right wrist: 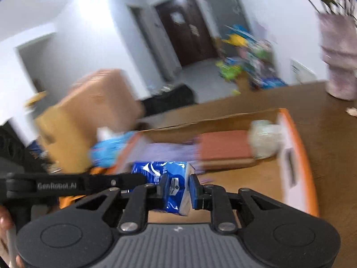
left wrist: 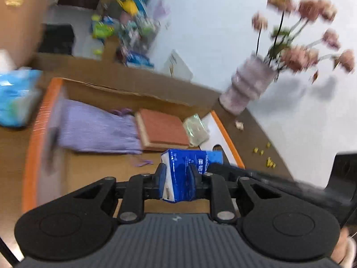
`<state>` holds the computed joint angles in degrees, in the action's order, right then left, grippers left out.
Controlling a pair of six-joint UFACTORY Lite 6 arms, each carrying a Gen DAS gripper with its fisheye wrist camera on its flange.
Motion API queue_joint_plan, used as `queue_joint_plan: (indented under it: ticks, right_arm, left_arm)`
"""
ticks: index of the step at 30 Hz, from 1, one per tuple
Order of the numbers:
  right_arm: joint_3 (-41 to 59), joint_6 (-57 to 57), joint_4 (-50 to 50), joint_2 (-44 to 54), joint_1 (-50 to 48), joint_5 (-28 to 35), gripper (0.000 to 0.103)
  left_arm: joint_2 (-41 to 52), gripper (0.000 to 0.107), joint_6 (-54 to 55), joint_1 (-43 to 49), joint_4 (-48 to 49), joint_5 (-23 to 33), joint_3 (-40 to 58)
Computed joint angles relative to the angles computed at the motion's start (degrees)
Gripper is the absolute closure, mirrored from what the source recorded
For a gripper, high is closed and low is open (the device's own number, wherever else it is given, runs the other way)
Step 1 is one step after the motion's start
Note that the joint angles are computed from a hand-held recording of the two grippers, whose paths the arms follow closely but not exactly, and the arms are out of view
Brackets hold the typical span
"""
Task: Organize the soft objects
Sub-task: 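Carry the blue tissue pack into the box and open the left tool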
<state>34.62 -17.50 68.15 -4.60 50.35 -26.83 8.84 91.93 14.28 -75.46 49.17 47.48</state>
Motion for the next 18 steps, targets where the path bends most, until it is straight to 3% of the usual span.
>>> queue_joint_plan:
  ticks: [2,4,8,11,15,18]
  right_arm:
    - [0.53,-0.39,-2.95,1.15,-7.9,5.35,0.085]
    - [2.98,-8.81,1.15,4.23,-12.88,8.54,0.084]
    - [9.35,-31.86,19.24,12.75,-12.7,2.76,0.085]
    - [12.03,-37.05,23.3,15.41,-9.27,-3.6,0.086]
    - [9.51,-39.96,24.97,9.39,-5.71,-6.94,0.085]
    - [4.93,-46.0,30.05,-1.68,0.77,-13.14,0.077]
  left_arm:
    - [4.68,0.086,-1.95,-7.6,-3.23,-5.02,3.54]
    - [9.61,0.086,-6.7,-13.85,-4.16,-9.57,8.17]
    - [17.33,0.088,-12.29,-20.1,-2.09,-13.2,14.65]
    - [16.1,0.086,-9.27,-21.0,-4.4,-15.86,12.74]
    - [5.14,0.084,-4.83,-15.82,-2.68,-15.13,6.1]
    - [-11.21,0.067,1.69,-8.17,-0.7,-15.62,-2.83]
